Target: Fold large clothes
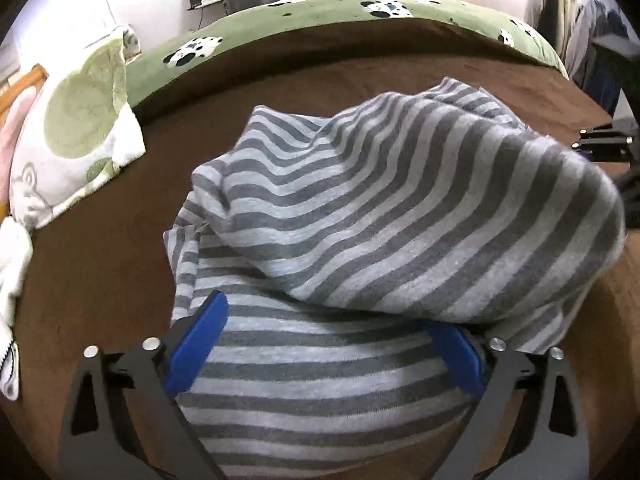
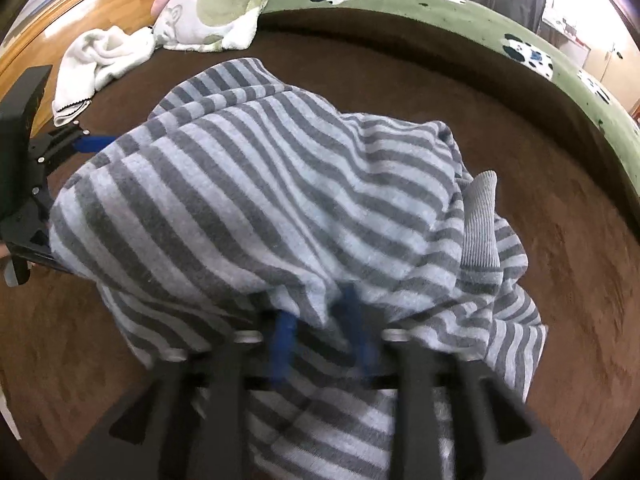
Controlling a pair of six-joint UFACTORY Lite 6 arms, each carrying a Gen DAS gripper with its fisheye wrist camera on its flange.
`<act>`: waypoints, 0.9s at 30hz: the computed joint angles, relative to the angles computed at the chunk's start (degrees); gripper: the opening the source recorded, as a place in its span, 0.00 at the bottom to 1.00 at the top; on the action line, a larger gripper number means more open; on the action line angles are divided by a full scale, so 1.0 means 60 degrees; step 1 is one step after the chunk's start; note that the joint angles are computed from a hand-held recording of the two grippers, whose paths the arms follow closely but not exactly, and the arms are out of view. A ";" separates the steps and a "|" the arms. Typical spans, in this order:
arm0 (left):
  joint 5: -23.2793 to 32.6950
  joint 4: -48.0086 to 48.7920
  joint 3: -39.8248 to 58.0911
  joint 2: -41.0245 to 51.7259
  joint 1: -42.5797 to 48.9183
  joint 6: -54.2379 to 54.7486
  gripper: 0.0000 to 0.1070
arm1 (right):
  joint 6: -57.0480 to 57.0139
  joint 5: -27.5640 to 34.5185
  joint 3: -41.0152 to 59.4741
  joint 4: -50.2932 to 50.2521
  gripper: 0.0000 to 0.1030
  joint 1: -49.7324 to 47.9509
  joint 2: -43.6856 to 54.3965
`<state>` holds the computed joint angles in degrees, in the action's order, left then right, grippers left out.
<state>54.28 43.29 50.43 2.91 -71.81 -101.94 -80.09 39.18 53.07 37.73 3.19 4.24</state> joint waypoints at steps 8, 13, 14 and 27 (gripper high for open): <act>0.0847 -0.1340 0.0382 -0.0779 -0.0244 0.0983 0.90 | 0.0874 0.1824 0.0781 -0.0866 0.63 -0.0712 -0.0852; 0.1154 -0.2095 0.0713 -0.1573 0.0171 0.1640 0.90 | 0.2056 0.3002 0.2289 -0.1260 0.63 -0.0852 -0.0644; 0.1269 -0.2247 0.0927 -0.1679 0.0355 0.1922 0.90 | 0.2425 0.3215 0.2729 -0.1313 0.63 -0.0813 -0.0471; 0.0398 -0.5405 0.4478 0.0355 0.4563 0.6451 0.90 | 0.7860 0.4404 0.6882 -0.3239 0.29 0.1841 0.2428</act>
